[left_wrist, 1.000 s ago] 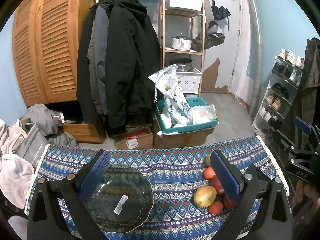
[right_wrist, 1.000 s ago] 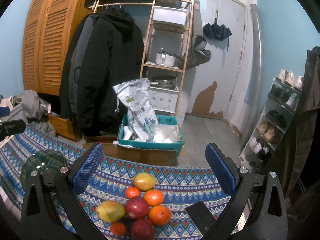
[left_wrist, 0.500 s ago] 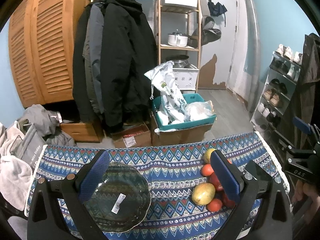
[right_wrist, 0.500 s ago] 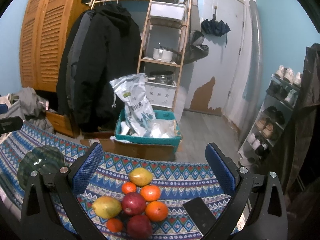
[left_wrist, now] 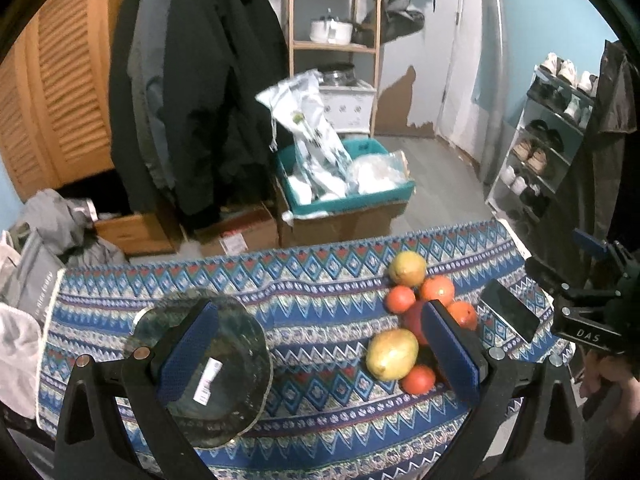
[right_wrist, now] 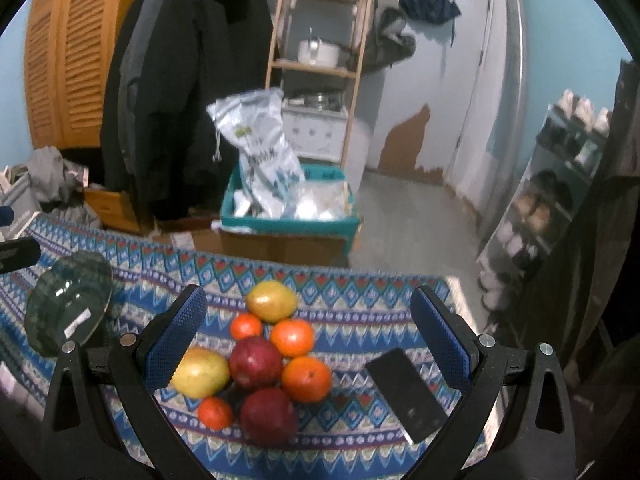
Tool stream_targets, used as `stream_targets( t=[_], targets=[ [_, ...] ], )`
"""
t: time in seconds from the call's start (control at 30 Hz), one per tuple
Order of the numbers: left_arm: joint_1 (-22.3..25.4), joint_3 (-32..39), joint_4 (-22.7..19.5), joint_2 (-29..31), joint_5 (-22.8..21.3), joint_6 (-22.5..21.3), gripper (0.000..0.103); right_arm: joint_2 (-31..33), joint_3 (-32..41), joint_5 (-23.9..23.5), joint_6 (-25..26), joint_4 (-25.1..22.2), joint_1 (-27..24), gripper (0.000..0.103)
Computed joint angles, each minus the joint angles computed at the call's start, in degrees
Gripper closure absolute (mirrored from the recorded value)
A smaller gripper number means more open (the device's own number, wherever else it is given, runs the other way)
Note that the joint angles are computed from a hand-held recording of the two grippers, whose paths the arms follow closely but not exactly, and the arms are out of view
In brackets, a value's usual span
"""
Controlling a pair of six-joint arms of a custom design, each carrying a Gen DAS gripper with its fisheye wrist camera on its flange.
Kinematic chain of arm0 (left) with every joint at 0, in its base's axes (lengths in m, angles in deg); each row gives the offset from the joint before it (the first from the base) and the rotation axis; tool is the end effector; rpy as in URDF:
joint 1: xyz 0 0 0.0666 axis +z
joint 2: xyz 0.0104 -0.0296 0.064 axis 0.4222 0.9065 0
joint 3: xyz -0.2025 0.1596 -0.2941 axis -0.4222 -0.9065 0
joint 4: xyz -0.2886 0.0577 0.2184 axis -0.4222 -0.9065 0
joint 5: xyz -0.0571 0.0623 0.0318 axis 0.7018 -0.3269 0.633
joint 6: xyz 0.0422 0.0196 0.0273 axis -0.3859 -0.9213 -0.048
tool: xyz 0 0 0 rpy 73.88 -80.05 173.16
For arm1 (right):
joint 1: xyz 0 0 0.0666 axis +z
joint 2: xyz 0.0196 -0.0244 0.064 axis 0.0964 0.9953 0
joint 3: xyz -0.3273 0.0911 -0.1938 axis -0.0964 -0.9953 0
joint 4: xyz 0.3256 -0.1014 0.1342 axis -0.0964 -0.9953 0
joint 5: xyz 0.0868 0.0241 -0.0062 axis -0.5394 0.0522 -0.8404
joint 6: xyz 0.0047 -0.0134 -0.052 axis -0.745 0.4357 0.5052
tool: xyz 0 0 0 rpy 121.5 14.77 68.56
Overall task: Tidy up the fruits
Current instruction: 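Move the left tool toward the yellow pear while the right tool approaches the large red apple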
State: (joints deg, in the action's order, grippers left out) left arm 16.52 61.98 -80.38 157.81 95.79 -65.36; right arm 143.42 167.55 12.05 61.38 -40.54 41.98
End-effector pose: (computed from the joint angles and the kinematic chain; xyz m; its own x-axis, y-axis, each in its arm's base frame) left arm 0.4580 -0.0743 0.6801 -0.6971 0.1926 -0.6906 0.3181 0.9463 -0.0572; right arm 0.4081 0.2765 0.6659 -0.6407 -0.0410 -0.7667 0.0636 0.9923 -0.1062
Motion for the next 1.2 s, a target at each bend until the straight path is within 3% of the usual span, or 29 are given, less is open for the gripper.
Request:
stream_targets(
  t=[0.23,0.47,0.77,1.2],
  targets=[
    [-1.8,-6.8,1.9,-1.9,-2.3,-1.3,0.001,-1.7,-6.0,-3.7,-2.3,-0.2,-0.6,0.003],
    [-2.5,-8.7,0.1,-1.2,-1.8,-1.9,0.001,-2.8,-12.2,-7.3,-3.0,0.3,-1.4,0.003],
    [-4.6,-13.3,1.1,-1.4,-4.0,-3.6,0.001,-3.7,-20.0,-12.8,-4.8,0.7,-2.6,0.004],
    [-5.9,-18.1,2.5,-0.5,-5.7,-3.4,0.001,-3.4,-25.3,-19.4,-6.2,0.4,-3.7,0.004]
  ],
)
